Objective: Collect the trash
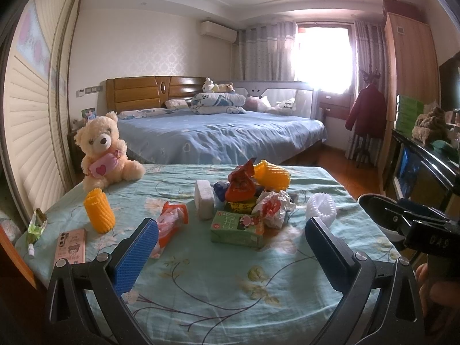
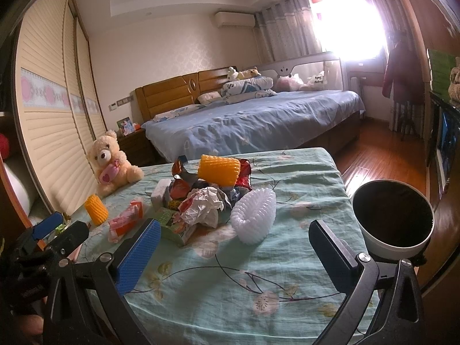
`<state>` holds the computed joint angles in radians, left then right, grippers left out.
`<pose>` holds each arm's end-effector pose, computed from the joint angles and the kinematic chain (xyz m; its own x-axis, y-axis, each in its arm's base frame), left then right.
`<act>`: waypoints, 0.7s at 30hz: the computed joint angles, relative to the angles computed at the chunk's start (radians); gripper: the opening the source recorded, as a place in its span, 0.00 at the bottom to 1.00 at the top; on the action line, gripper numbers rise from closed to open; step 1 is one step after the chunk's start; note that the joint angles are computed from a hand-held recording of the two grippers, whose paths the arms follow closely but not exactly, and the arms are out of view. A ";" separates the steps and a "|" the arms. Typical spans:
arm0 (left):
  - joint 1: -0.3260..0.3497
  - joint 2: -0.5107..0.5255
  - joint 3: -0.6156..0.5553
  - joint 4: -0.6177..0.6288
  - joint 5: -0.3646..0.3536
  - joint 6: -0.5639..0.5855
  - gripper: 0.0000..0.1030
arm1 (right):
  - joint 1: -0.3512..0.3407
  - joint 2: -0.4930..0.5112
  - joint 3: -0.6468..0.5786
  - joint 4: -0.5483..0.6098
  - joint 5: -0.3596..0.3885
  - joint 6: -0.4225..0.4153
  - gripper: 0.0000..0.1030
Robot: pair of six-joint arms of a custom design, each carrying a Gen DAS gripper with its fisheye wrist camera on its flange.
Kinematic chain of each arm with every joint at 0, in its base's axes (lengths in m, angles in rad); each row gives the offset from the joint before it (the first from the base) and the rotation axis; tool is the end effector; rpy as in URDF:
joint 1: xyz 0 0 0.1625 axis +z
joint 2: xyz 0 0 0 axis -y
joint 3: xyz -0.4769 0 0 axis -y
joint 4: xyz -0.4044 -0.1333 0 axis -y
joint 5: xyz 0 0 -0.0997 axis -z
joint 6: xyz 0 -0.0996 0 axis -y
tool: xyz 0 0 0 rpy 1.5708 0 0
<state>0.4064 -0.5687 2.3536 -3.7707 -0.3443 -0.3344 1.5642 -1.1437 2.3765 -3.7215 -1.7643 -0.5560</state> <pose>-0.2967 -0.3749 0.0336 -0.7312 0.0324 -0.6814 0.6358 0.3942 -0.6636 0.1110 -0.4706 0.2349 -0.8348 -0.1854 0.5185 -0.5140 0.6000 -0.6130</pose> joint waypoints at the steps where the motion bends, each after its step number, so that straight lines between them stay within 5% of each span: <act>1: 0.001 -0.002 0.001 0.002 -0.002 -0.002 0.99 | 0.000 -0.002 0.000 0.001 -0.001 0.000 1.00; 21: 0.109 -0.032 -0.050 0.134 -0.094 -0.051 0.99 | -0.031 0.040 -0.065 0.141 -0.046 0.034 0.99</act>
